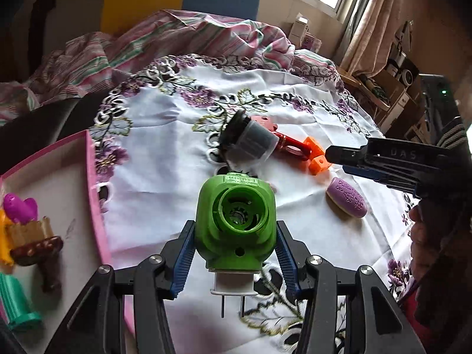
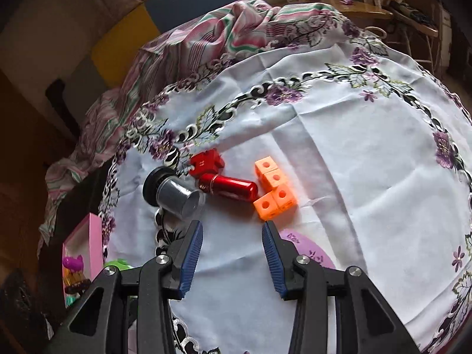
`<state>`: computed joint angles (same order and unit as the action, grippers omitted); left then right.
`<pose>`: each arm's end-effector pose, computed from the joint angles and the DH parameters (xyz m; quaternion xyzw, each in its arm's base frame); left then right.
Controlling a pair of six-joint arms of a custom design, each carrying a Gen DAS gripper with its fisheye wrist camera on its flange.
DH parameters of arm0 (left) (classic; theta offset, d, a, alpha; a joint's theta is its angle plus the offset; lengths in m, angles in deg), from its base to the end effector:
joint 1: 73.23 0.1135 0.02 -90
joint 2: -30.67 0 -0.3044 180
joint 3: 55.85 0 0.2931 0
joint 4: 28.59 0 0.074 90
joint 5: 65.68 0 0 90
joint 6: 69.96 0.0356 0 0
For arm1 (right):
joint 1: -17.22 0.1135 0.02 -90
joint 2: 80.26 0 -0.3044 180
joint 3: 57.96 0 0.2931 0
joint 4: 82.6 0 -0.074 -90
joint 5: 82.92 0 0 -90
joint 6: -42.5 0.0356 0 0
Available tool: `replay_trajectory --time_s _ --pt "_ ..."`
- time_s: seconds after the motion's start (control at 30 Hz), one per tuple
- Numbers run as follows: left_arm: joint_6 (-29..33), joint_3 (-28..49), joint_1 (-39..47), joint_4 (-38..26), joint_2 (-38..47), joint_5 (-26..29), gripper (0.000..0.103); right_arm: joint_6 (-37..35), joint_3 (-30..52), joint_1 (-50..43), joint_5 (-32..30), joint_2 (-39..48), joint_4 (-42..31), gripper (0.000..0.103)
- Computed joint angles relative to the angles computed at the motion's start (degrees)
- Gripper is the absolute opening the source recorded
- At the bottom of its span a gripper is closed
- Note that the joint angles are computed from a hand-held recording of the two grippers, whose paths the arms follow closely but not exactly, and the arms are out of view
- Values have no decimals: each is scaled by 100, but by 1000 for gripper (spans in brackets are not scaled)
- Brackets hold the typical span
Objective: Organize rigid objects
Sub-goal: 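Carry the green device toward the tray with the left tool while the right tool grasps the black cup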
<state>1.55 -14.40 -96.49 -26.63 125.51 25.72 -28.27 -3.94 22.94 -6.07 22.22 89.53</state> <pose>0.2650 -0.1148 0.0959 0.0433 0.9428 -0.1285 0.3045 0.3379 0.0420 0.1009 0.0789 0.9481 0.1692 0.2572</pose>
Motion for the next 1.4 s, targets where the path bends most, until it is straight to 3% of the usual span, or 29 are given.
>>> replay_trajectory --time_s 0.2,0.43,0.53,0.8,1.0,1.2,1.4 --pt "197 -838 614 -49 -1065 279 52 -931 487 819 527 351 -441 42" --pt "412 -1439 1622 -502 -2239 856 52 -2290 1804 1353 1150 1205 -1244 42" --pt "626 -1602 2118 -825 -2733 1092 52 -2722 2254 1489 1587 1593 -1334 50" --pt "1225 -1867 3479 -1476 -3348 1661 52 -2708 3170 1585 1953 2381 -1750 46" --pt "1687 -1983 4330 -1937 -3847 1941 53 -2258 2499 1730 1731 1857 -1448 45" --pt "2321 -2043 5324 -2457 -4204 2276 52 -1747 1274 1923 988 1004 -1081 45" --pt "2915 -2068 6224 -2882 -4300 2582 52 -1550 626 2142 1107 843 -557 45"
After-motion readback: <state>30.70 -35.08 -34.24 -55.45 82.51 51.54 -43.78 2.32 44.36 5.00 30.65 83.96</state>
